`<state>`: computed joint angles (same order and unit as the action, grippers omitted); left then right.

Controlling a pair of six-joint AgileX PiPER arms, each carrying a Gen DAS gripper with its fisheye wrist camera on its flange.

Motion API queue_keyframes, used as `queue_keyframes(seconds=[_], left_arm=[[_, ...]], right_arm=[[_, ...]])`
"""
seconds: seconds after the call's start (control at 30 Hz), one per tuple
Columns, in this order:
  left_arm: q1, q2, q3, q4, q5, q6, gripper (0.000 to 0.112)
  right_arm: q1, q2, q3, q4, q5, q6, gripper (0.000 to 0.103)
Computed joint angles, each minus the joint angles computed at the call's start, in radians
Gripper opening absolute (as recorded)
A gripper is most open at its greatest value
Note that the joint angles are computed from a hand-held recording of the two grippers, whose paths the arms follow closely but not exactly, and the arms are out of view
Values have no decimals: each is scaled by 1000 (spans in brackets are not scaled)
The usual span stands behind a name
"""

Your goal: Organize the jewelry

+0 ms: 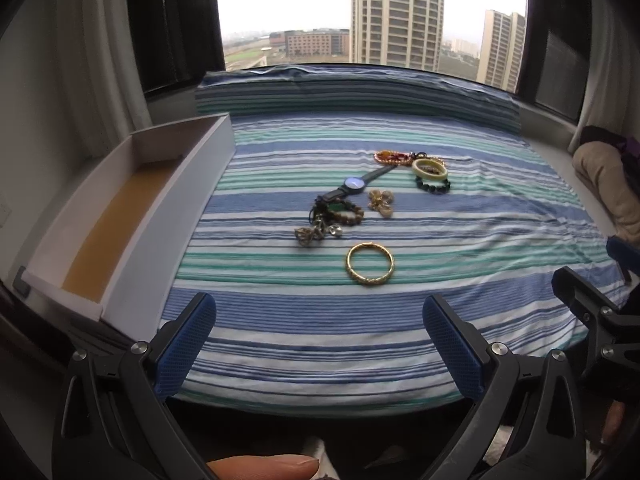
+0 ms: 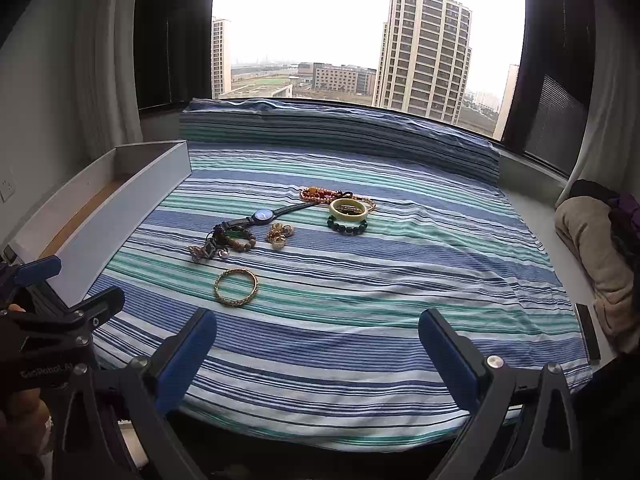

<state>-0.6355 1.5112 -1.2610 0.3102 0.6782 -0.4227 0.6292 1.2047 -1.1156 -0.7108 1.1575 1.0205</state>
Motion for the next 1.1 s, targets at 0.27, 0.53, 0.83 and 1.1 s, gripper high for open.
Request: queue_keyframes(seconds=[0.27, 0.53, 0.83, 1.1], left_arm=[[-21, 10, 1, 16, -4, -12, 103], [-24, 19, -5, 21, -6, -18, 103], [-38, 13, -1, 35, -9, -33, 103], [-39, 13, -2, 44, -9, -42, 103]], right_arm=[[-18, -1, 19, 17, -18, 3, 103], [-51, 6, 26, 35, -44, -5, 103], [-67, -3, 41, 53, -63, -12, 103], [-63, -3, 41, 46, -62, -3, 103]])
